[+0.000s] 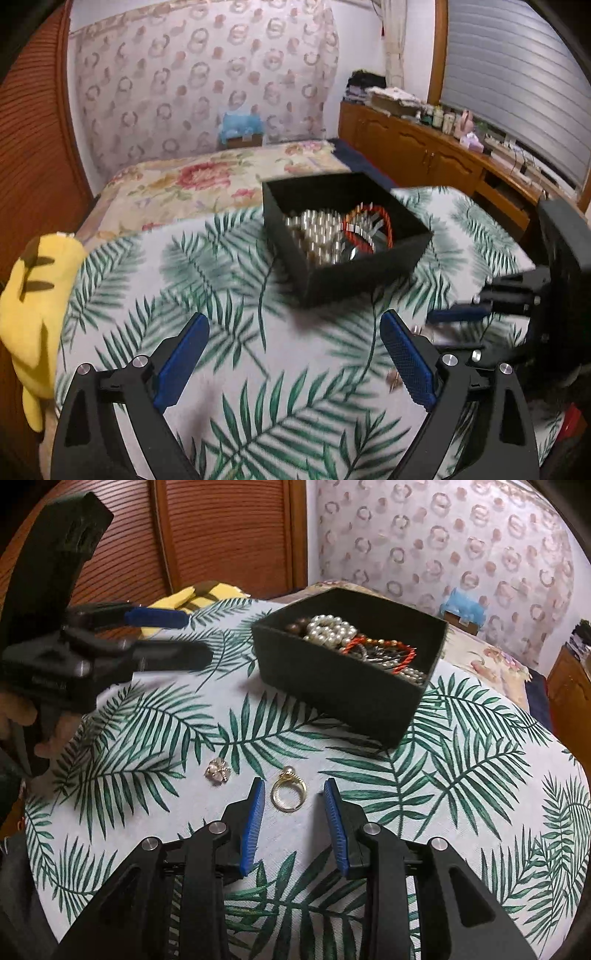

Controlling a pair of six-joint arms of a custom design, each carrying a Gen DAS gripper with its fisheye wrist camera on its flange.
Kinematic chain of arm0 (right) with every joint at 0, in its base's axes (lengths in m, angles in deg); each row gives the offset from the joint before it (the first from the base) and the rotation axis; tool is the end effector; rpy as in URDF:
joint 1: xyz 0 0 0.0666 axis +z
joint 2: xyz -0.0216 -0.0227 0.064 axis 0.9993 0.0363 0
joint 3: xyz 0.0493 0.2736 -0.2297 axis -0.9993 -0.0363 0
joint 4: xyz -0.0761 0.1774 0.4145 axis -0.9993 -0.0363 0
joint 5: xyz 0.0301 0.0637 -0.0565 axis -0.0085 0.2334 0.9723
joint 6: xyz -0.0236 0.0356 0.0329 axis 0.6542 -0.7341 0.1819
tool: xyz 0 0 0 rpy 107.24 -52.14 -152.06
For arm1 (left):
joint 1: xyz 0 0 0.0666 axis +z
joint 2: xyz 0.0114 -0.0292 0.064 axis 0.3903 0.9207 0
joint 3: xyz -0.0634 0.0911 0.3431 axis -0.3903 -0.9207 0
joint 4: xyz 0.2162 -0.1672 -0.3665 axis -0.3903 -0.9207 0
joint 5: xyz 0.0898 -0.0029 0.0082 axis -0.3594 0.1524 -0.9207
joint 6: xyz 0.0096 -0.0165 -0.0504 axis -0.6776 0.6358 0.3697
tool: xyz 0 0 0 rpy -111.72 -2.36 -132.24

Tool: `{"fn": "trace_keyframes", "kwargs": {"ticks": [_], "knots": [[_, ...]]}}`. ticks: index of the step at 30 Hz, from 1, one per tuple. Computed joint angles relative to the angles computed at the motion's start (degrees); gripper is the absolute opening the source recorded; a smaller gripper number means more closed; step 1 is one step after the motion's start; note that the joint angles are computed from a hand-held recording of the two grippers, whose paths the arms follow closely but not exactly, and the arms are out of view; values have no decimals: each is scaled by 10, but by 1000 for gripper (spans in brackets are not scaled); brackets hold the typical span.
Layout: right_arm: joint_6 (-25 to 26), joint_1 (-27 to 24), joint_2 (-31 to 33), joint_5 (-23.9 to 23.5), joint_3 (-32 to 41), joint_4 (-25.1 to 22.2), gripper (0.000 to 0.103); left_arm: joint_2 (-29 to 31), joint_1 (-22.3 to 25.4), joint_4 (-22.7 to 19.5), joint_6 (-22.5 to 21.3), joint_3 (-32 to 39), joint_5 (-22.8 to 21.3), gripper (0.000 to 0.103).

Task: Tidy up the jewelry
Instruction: 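Move the right gripper to the gold ring and the left to the silver charm, then grasp the gold ring with the right gripper while the left grasps the silver charm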

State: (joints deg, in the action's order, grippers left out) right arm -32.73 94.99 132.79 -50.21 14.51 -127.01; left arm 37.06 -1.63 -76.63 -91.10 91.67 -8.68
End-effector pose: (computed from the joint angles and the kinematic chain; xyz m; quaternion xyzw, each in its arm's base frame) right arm 0.5504 0.0749 0.3625 -0.1912 0.9212 0.0783 0.3297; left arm 0.6178 -0.2903 0.3870 0.2775 0.8781 -0.1404 0.3636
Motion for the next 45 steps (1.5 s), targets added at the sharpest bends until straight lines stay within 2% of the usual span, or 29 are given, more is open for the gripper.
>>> {"fn": "trace_keyframes", "kwargs": {"ticks": [7,9,25,26,28,29,31,39,45], "knots": [[18,13,-1,30,-2,7,35,-8,-5,-27,-18,-20,9,90],[19,12,-3,26,-3,7,22,-9,-6,-33,-22,-23,12,90],[-12,-21,-39,25,-29,27,22,-6,-32,-46,-45,-26,24,90],[-13,-23,-40,26,-31,28,22,-8,-34,-41,-47,-30,23,88],[-13,-27,-41,27,-33,28,22,-8,-35,-43,-42,-31,41,68],[-14,-28,-43,26,-36,29,22,-7,-35,-45,-42,-30,47,63],[-16,-30,-45,25,-38,31,22,-9,-39,-44,-46,-34,52,47],[-17,-29,-47,23,-41,35,22,-9,-46,-41,-53,-36,42,13],[-17,-29,-44,26,-34,35,22,-13,-42,-34,-46,-35,47,13]]}}
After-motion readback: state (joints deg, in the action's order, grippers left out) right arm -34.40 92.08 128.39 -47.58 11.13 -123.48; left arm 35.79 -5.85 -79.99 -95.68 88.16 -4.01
